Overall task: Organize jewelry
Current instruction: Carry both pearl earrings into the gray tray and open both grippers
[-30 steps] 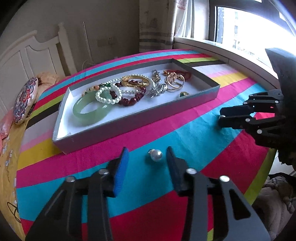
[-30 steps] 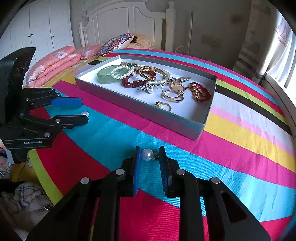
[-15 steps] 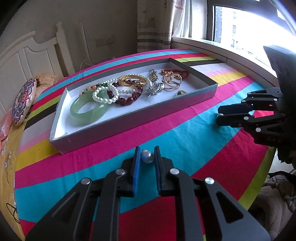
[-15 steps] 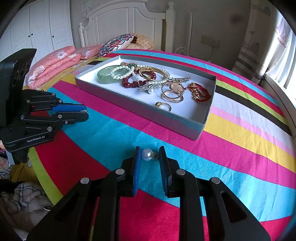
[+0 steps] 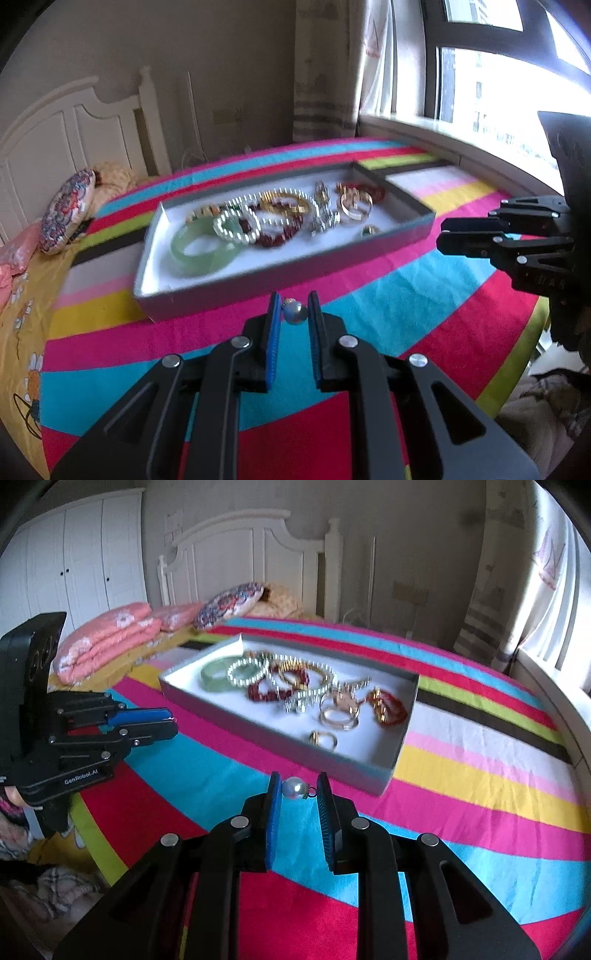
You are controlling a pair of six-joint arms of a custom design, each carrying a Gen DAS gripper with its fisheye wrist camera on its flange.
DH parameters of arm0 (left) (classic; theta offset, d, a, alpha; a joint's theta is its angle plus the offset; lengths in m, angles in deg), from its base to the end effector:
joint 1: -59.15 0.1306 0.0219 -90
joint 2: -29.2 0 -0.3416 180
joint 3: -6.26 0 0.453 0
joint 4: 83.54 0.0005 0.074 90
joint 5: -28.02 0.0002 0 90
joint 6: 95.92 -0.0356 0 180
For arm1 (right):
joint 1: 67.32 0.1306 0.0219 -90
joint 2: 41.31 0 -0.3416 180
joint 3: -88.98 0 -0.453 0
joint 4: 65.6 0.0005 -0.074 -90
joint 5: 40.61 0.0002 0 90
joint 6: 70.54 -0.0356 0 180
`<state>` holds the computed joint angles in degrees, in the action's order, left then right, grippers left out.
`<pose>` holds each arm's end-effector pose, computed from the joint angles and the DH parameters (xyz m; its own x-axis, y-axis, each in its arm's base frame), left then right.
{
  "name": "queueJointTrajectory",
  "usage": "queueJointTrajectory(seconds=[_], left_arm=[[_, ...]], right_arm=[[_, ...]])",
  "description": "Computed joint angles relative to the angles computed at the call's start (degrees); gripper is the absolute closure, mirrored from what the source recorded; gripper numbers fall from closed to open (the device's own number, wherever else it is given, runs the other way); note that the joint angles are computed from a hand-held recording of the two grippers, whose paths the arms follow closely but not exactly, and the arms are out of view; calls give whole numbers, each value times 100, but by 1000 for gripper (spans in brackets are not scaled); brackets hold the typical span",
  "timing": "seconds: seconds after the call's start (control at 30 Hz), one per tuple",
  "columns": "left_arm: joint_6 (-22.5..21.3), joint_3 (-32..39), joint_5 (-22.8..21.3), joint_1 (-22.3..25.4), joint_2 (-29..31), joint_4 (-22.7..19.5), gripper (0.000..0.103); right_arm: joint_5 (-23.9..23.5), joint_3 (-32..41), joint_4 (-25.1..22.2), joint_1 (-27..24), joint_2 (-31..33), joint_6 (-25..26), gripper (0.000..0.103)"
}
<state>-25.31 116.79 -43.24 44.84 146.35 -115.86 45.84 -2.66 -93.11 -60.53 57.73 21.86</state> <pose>0.6864 -0.1874 0.3145 -0.4164 0.4307 -0.8007 0.6514 0.7557 0.0678 0.6022 0.0734 0.3161 -0.6064 -0.1143 -0.7869 -0.1919 0.9814 0.0053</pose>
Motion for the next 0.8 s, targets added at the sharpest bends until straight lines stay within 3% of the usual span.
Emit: queueJointTrajectory(seconds=[0.23, 0.8], left_arm=[[473, -214, 264, 89, -277, 527, 89], [1354, 1086, 314, 60, 530, 258, 89]], right_arm=[[42, -77, 361, 49, -131, -45, 82], [27, 890, 372, 173, 690, -92, 82]])
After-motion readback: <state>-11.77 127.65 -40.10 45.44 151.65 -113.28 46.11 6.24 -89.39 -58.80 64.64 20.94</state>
